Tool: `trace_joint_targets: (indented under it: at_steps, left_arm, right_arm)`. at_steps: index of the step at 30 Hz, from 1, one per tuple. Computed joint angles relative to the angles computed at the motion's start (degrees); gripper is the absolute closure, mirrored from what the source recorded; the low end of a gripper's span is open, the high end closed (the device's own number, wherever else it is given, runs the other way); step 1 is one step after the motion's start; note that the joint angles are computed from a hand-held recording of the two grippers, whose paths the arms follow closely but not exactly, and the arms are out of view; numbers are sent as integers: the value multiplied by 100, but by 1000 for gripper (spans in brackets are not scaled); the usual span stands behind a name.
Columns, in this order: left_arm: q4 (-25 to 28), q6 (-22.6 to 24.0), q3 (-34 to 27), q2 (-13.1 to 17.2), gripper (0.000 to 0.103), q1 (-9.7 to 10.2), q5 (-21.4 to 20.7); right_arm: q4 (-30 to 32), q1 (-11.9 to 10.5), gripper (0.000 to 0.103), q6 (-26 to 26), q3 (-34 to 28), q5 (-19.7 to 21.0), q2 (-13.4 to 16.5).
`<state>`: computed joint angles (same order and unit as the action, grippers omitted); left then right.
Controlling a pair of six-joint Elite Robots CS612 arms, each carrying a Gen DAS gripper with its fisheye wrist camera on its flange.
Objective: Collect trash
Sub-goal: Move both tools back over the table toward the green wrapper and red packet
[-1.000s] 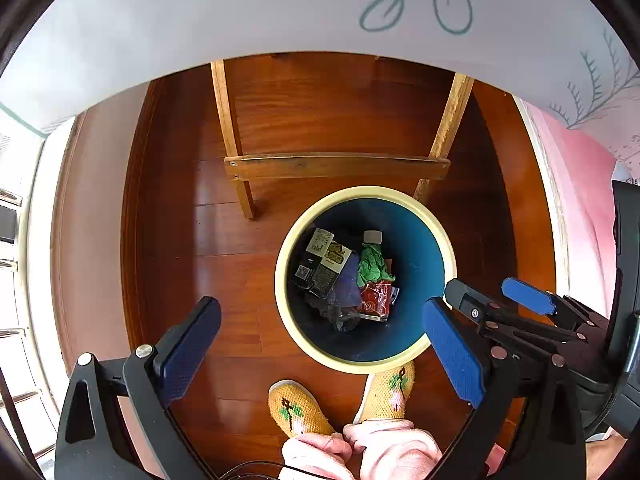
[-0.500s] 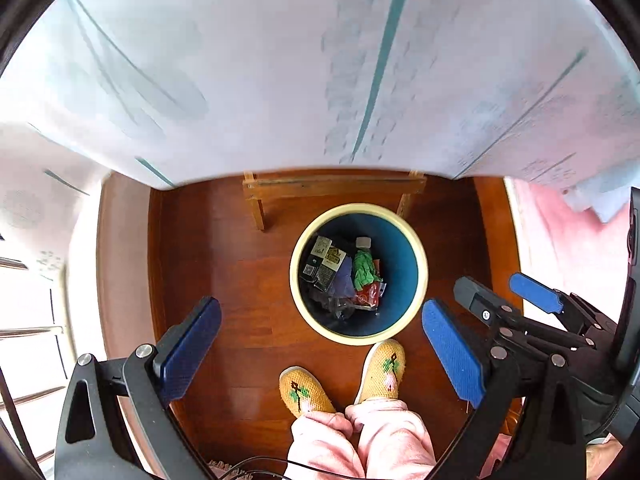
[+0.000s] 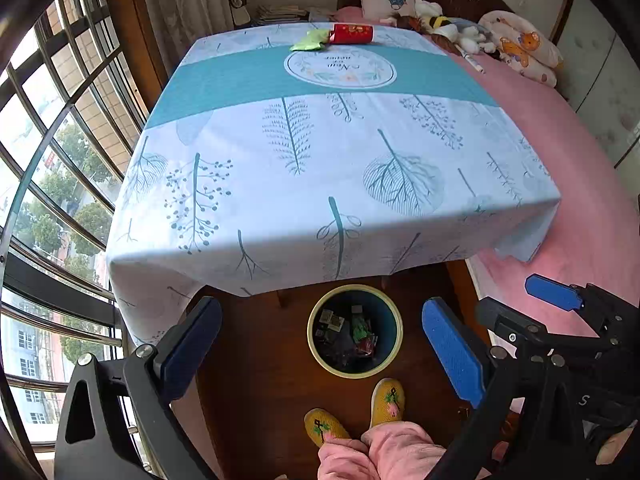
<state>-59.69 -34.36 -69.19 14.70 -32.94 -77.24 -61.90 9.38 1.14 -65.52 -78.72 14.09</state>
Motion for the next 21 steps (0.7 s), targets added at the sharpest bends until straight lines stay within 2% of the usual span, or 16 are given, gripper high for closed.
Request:
trace_joint_targets:
  at_steps: [3,8,15,17,18,20,21]
  left_arm:
    - [-96,-88,12,-130,3,31,67]
    - [-346,-255,107,-316,3,158,-323]
    - [-656,-228,154,-413,4,197,-84]
    - [-683,-195,248,-470,4,207,-21]
    - [-698,-175,310,-501,6,214,4]
    - [-720,-127,435,-555,18,225,44]
    - [-685,-107,545,-604,20,227,109]
  right_arm:
    - [-182,50,26,-67,60,-52,-167]
    - [-610,95,26,-96,164,-83,-368]
    - [-1292,132,26,4,420,-253,-577]
    - [-1423,146,26,26,514,-426,-628]
    - [-1490,153,26,14,573,-521,-652]
    - [-1628,144,26,-3,701,-582,-694]
    - [-1687,133,26,10,771,-595,-716]
